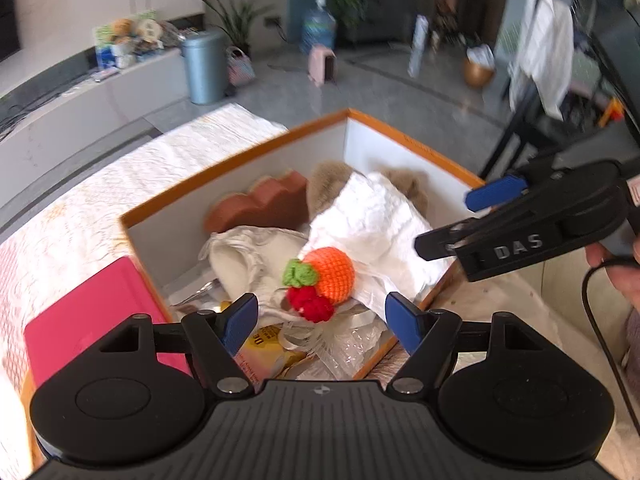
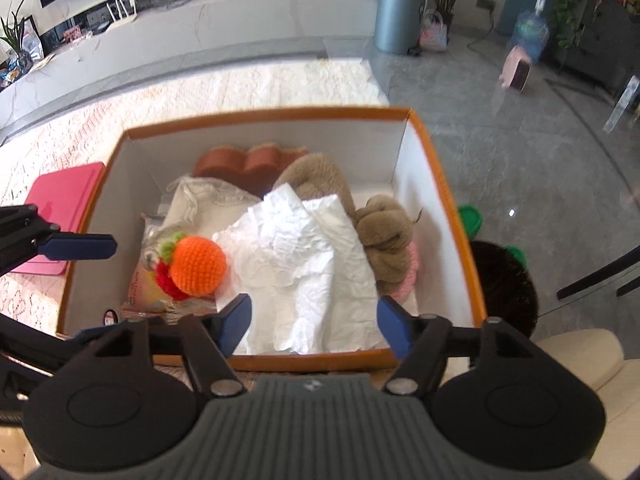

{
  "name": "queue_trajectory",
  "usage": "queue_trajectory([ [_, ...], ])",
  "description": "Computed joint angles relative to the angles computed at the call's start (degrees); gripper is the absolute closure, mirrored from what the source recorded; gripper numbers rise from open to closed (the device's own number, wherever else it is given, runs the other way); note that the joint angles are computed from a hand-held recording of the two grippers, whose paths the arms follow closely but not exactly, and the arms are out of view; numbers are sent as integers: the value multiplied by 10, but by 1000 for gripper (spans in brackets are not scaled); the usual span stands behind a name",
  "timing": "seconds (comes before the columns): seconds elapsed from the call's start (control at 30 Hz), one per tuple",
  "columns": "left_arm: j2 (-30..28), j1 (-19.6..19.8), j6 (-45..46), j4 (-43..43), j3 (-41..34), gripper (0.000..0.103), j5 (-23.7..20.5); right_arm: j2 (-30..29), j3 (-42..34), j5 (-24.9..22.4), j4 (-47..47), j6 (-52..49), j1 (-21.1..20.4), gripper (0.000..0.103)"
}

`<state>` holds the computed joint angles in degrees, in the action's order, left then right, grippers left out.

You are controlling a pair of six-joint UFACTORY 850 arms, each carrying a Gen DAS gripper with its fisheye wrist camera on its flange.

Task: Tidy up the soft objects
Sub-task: 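Withdraw both tools from the box toward the white mesh bag and yellow cloth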

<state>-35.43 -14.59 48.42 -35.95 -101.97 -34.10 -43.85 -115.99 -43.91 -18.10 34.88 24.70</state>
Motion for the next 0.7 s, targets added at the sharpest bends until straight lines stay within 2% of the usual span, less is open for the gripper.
queue_trajectory([
  [0.1, 34, 10, 45, -71, 53, 18, 43, 36, 53, 42, -61, 75, 13, 29],
  [0.17, 55, 17, 82, -124, 87, 18, 66, 63, 98, 77, -134, 161, 27, 24],
  [0.27, 89, 27, 148, -212, 136, 18, 96, 88, 150, 113, -242, 285, 49, 24],
  [0.33, 112, 32, 197, -263, 171, 18, 120, 99, 174, 120, -307, 366, 64, 24],
  [0.5, 166, 40, 345, -409, 252, 19, 176, 109, 215, 102, -458, 558, 106, 23],
  [0.7, 211, 61, 495, -562, 325, 20, 205, 108, 234, 94, -554, 678, 150, 23],
])
